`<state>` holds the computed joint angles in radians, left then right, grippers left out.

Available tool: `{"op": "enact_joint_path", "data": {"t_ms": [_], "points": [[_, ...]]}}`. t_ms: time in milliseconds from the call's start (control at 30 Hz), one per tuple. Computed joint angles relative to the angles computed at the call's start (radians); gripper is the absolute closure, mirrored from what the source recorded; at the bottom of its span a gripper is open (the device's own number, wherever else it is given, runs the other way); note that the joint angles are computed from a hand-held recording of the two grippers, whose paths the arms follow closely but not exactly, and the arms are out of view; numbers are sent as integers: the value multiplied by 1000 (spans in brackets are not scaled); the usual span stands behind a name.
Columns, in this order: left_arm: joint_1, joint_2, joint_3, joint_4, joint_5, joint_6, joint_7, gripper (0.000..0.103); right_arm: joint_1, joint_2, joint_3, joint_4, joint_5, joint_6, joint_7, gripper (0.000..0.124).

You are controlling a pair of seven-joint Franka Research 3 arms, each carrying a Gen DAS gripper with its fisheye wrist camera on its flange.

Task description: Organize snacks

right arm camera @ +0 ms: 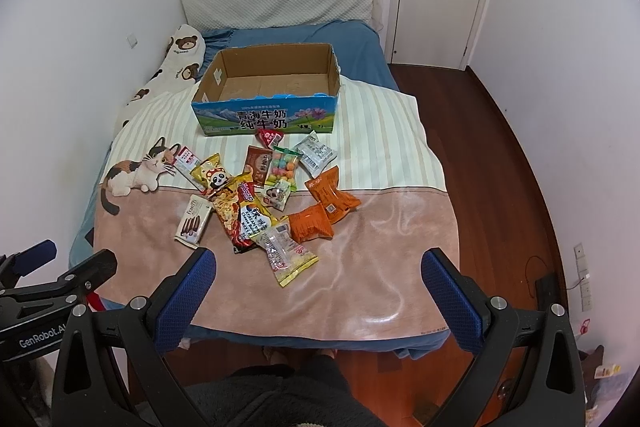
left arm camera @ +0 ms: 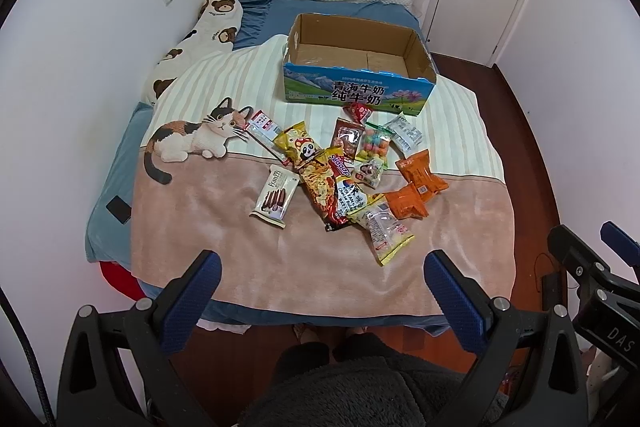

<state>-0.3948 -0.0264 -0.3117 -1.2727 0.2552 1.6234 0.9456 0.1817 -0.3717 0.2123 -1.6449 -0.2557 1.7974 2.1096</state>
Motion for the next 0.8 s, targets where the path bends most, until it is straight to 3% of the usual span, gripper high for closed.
{"op": "enact_joint_path", "data": {"t_ms": [800], "points": [[-12,8,-3,12,13,-2,-15,0,-1,10,5,28,-5,-12,-1,21]]}}
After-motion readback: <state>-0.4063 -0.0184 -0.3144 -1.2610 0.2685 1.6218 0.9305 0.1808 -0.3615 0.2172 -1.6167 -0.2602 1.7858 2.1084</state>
